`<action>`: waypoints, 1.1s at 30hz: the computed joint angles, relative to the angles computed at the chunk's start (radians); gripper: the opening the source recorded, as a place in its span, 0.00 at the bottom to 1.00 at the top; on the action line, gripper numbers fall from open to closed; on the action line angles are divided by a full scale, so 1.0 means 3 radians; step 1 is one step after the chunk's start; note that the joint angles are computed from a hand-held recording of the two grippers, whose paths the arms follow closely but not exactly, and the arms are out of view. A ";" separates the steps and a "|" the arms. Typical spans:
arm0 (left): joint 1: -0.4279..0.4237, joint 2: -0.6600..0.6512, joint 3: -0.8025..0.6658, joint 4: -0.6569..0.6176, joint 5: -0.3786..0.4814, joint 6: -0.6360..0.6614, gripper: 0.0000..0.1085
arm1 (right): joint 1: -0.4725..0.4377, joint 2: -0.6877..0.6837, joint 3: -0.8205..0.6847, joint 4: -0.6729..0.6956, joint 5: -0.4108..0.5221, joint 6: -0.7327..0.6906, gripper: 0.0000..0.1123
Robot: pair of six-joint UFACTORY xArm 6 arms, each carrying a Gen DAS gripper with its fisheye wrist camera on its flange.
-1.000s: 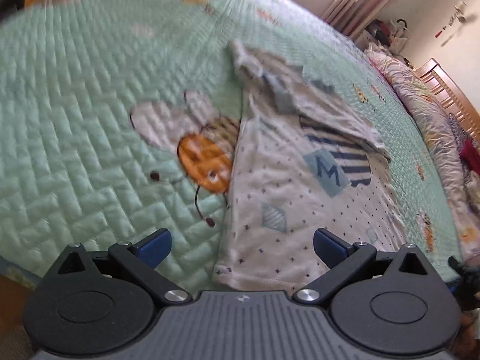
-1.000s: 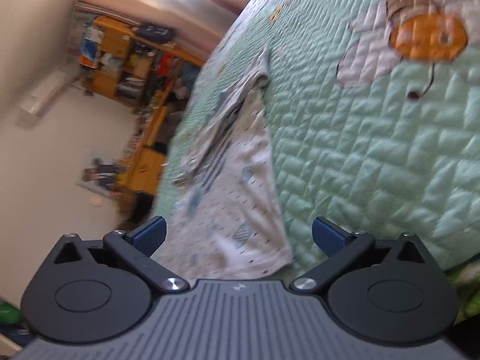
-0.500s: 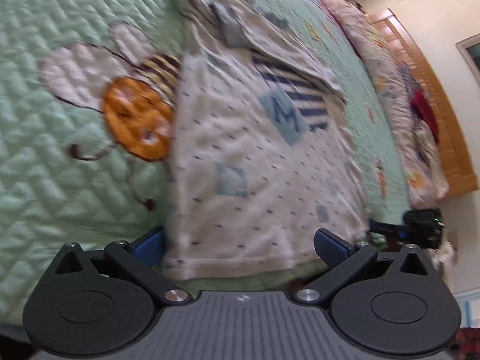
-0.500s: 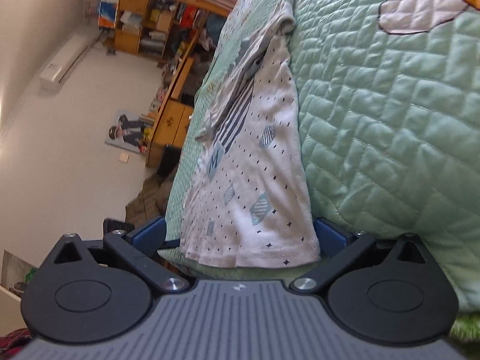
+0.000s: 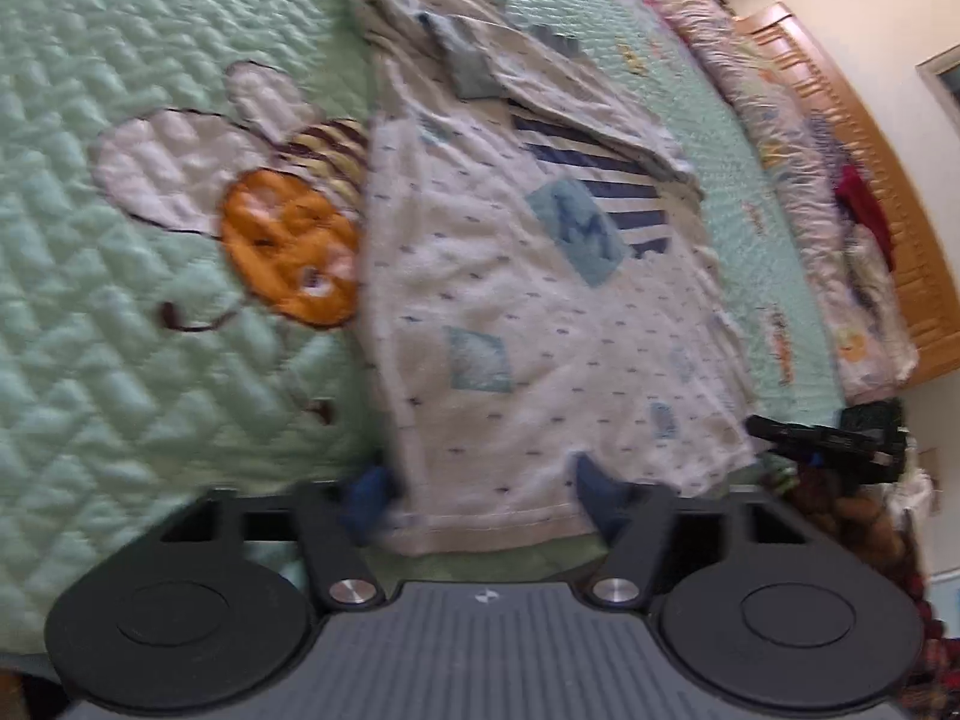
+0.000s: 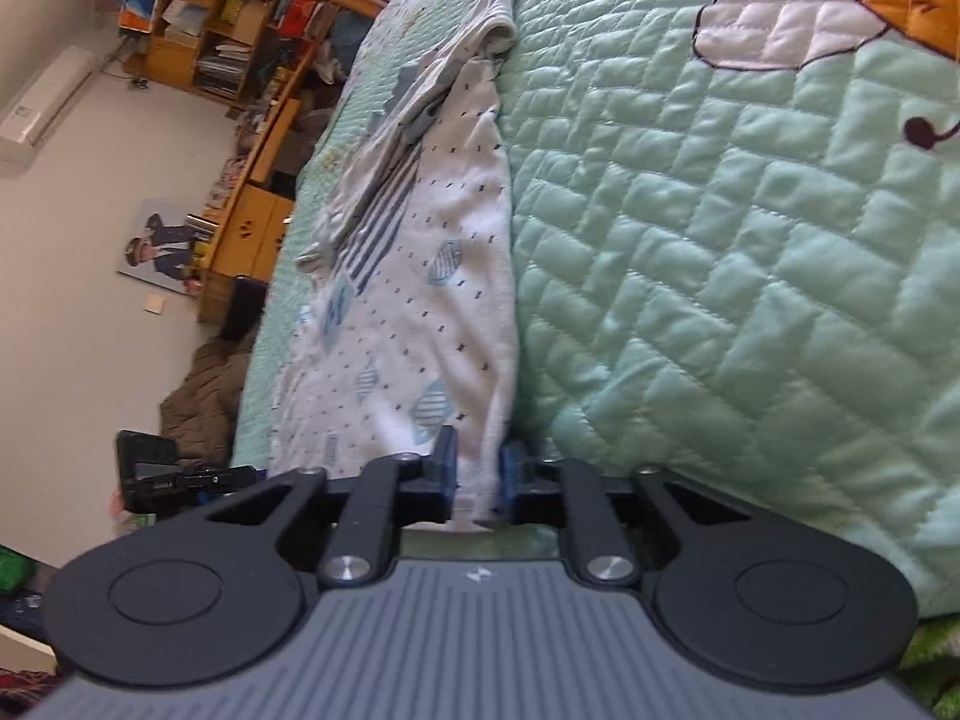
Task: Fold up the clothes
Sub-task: 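Grasp the sleepsuit hem edge with both grippers, then fold the held edge over the sleepsuit body with both grippers and release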
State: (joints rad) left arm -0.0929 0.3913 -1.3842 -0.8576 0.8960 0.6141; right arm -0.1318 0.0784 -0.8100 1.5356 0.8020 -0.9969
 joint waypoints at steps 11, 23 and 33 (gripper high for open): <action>0.0172 -0.0138 0.0278 -0.0917 -0.0023 0.0243 0.06 | -0.0208 -0.0047 0.0148 0.0859 0.0586 -0.0287 0.06; 0.0264 -0.0163 0.0205 -0.2087 0.0123 0.0488 0.05 | -0.0289 0.0215 -0.0014 0.1729 0.1267 -0.0436 0.06; 0.0130 0.0606 -0.1197 -0.2449 -0.0213 0.0154 0.05 | -0.0261 0.0825 -0.1148 0.2123 0.1188 -0.0301 0.06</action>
State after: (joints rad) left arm -0.0539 0.5732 -1.7433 -1.5924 0.8322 0.6604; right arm -0.2101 0.3260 -1.1545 2.1724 1.1584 -1.0872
